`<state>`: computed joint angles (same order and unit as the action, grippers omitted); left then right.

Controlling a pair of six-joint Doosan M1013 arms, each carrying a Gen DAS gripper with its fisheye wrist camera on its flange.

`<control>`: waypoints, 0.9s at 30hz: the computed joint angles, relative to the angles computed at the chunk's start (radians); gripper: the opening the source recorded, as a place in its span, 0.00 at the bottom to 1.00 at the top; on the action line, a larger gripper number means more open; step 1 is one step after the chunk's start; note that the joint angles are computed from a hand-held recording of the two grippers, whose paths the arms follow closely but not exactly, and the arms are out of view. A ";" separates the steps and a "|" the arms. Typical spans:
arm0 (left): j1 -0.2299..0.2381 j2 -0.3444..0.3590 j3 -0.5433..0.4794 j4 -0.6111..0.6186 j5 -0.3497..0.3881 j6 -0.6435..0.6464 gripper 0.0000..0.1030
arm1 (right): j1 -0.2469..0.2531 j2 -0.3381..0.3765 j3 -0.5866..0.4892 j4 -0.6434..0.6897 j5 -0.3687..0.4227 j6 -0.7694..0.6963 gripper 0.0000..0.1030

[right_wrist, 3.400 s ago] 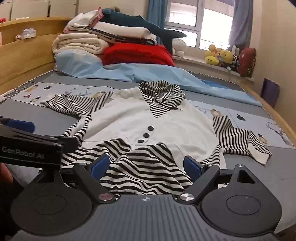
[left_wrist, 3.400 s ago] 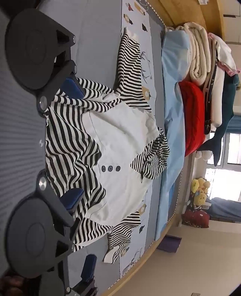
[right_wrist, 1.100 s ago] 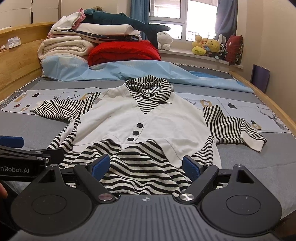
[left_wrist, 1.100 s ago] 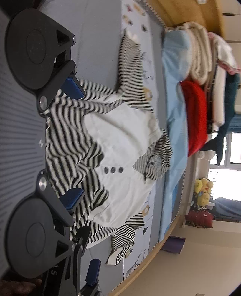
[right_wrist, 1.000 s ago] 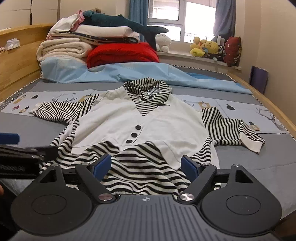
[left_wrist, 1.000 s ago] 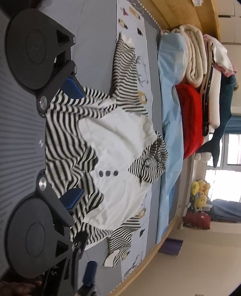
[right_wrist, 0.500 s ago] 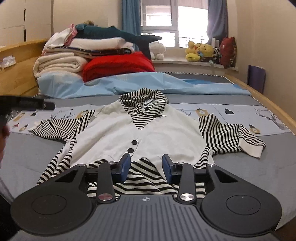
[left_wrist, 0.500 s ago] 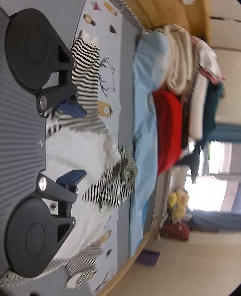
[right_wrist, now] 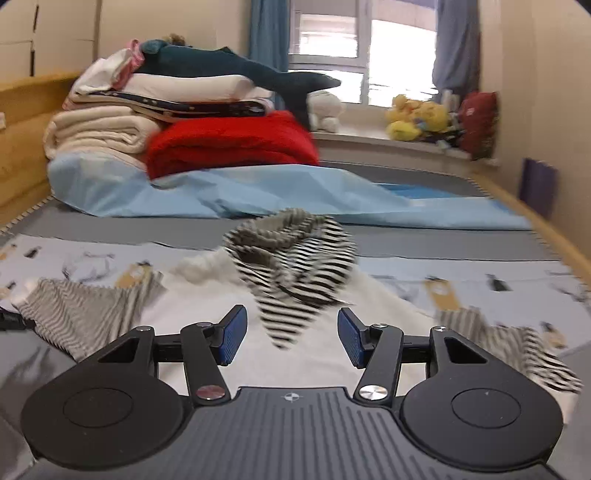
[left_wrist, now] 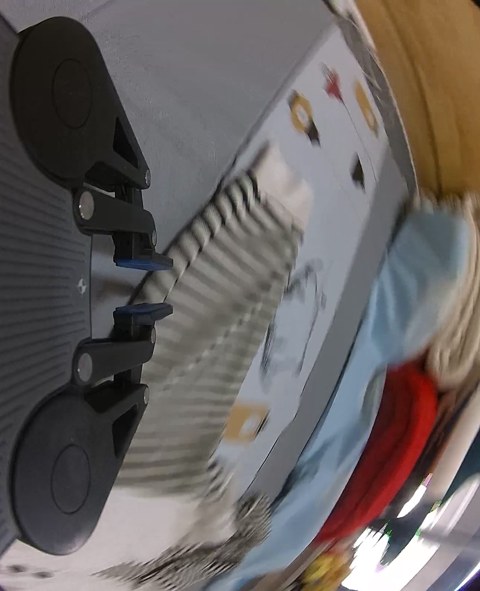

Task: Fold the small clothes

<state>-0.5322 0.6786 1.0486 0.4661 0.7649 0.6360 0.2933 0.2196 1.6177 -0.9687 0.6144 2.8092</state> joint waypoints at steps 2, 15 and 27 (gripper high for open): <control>0.018 0.015 -0.012 0.031 0.011 -0.111 0.50 | -0.005 0.028 -0.010 -0.060 -0.025 0.034 0.53; 0.062 0.114 -0.176 0.050 0.124 -0.279 0.05 | -0.010 0.088 -0.049 0.103 -0.098 -0.188 0.33; -0.166 0.032 -0.221 -0.334 -0.204 0.408 0.05 | -0.101 0.082 -0.077 0.524 0.032 -0.285 0.33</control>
